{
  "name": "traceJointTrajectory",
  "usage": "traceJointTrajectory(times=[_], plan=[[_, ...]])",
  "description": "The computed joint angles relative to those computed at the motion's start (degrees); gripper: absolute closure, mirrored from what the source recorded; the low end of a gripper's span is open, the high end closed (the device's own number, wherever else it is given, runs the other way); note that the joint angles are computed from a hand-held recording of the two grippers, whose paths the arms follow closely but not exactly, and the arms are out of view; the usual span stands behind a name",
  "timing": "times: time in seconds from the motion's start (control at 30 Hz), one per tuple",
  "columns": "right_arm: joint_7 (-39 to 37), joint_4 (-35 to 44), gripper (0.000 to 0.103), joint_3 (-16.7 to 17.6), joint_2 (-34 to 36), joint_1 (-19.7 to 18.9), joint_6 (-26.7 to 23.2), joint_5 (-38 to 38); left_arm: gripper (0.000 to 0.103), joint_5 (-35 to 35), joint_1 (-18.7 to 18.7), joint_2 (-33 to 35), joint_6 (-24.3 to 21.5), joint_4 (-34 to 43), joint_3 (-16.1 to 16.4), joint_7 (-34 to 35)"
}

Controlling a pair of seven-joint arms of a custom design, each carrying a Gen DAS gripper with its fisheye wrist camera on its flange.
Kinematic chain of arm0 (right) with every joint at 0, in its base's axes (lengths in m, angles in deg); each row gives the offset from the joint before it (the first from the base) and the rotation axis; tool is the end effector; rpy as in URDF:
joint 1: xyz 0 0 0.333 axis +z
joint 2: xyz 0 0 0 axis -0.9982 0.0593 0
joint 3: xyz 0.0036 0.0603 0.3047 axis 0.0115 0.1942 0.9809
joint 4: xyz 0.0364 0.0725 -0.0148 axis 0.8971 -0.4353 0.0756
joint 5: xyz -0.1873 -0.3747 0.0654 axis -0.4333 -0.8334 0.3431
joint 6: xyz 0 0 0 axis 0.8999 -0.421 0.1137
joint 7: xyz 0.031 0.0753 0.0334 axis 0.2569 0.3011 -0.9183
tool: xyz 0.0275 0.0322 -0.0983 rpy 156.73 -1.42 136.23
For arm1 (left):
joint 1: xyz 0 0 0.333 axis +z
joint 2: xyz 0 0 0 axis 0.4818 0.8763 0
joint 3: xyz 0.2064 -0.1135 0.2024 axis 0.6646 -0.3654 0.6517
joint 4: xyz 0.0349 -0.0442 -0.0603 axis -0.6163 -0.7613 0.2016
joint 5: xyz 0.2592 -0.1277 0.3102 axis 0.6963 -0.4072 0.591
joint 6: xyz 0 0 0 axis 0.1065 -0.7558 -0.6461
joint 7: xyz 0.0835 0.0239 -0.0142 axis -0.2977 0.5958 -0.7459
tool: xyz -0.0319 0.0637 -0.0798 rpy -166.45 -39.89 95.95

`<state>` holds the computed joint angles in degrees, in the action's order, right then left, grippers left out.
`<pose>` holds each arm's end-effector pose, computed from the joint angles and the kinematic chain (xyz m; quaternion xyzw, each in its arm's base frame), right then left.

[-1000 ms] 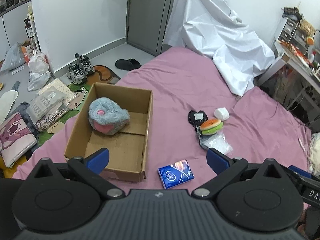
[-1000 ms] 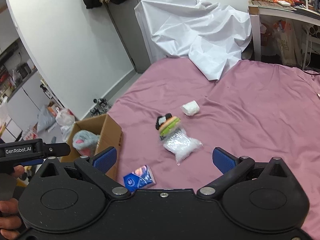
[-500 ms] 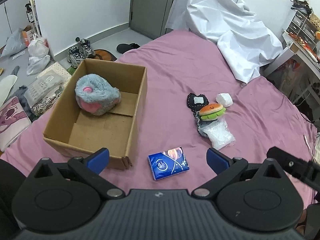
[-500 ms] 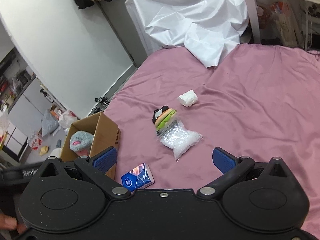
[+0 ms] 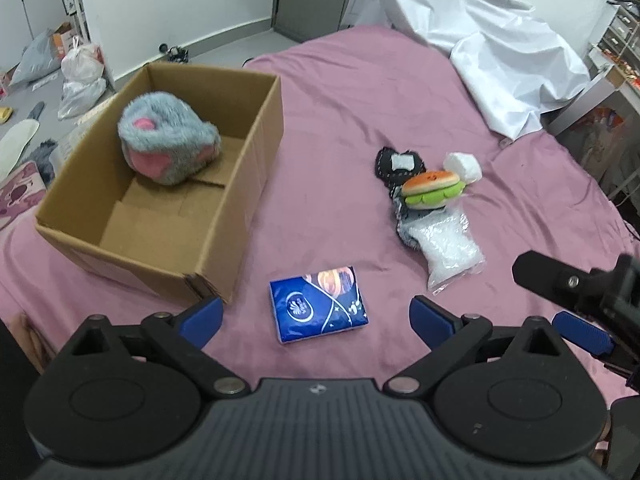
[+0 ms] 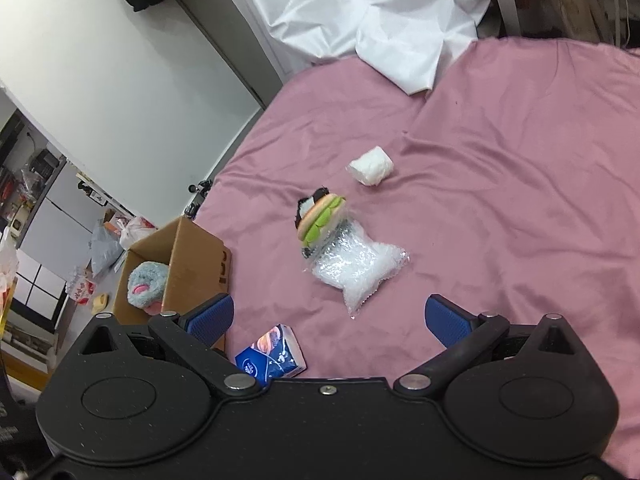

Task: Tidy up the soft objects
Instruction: 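Close the left gripper on the blue tissue pack while the right gripper approaches the bubble wrap bag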

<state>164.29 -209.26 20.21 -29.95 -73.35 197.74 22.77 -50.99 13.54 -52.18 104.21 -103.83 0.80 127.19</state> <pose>0.5257 0.0859 0.5591 -0.5856 0.7185 -0.0651 0.3696 0.5360 -0.3035 0.5569 -0.7562 0.6021 -0.2074 0.1505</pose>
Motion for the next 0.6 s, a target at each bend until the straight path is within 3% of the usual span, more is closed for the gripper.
traceJointTrajectory(times=[0.47,0.6], plan=[[-3.79,3.96,0.0,-1.35,6.38,-1.06,-2.97,7.15,0.004,5.87,-2.35,7.59,-3.53,4.11,0.65,-12.81],[-3.63,5.77,0.0,-0.54,8.55,-2.34,-4.08,6.22,0.005,7.38,-3.09,9.47,-5.58,5.44,1.31,-16.33]])
